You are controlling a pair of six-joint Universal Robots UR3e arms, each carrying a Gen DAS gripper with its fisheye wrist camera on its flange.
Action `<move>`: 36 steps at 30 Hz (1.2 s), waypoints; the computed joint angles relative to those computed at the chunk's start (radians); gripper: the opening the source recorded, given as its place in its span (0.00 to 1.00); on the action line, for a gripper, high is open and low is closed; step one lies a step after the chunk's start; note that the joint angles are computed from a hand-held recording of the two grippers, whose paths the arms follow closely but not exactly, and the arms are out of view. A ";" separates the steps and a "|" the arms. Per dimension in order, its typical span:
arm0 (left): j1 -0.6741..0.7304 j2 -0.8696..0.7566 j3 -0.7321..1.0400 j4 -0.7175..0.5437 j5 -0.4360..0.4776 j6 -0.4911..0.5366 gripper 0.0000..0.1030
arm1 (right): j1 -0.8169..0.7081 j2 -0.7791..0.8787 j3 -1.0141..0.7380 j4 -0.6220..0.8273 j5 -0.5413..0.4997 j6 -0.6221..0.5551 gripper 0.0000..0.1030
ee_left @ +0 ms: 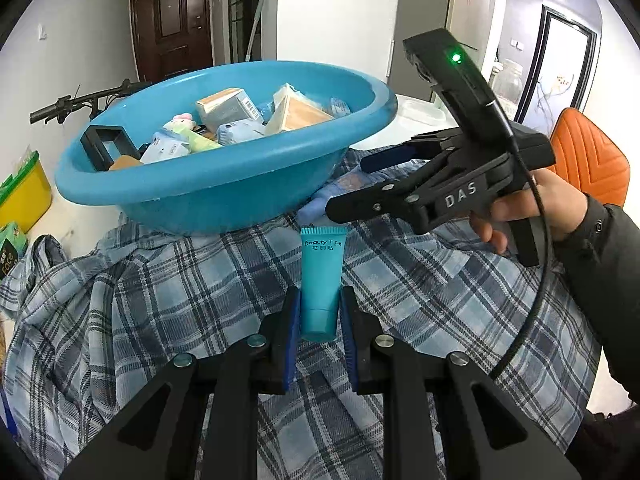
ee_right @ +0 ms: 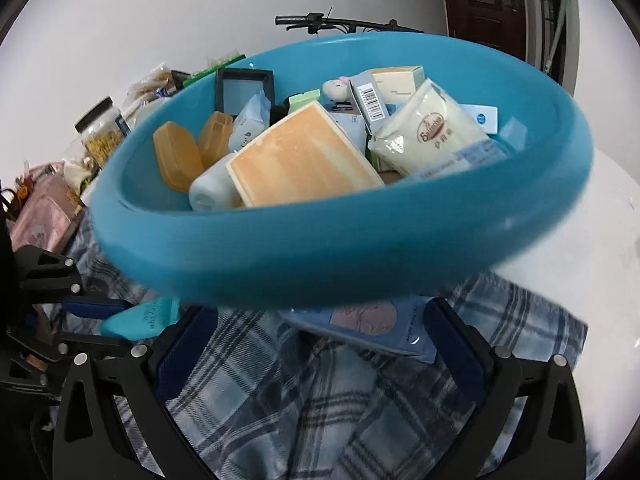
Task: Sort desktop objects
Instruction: 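Reach the right gripper to the lavender tube and grasp it while left holds teal tube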
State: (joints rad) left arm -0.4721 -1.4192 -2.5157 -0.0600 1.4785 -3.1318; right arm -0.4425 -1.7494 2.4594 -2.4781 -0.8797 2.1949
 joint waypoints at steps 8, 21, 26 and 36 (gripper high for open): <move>0.024 -0.037 -0.015 0.051 -0.031 0.007 0.20 | 0.067 0.074 0.003 -0.149 -0.045 -0.009 1.00; 0.097 0.160 -0.121 0.013 -0.105 0.021 0.22 | -0.052 -0.159 -0.001 0.289 0.022 -0.246 0.97; 0.134 0.218 -0.140 -0.029 -0.122 0.031 0.22 | 0.075 0.001 0.028 -0.086 -0.059 -0.070 0.96; 0.082 0.038 -0.106 0.057 -0.068 0.013 0.22 | 0.136 0.051 0.006 -0.197 -0.139 0.003 0.76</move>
State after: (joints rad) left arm -0.3900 -1.3809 -2.6219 -0.0031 1.4101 -3.1188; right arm -0.3066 -1.6981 2.4653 -2.6755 -1.0191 2.1984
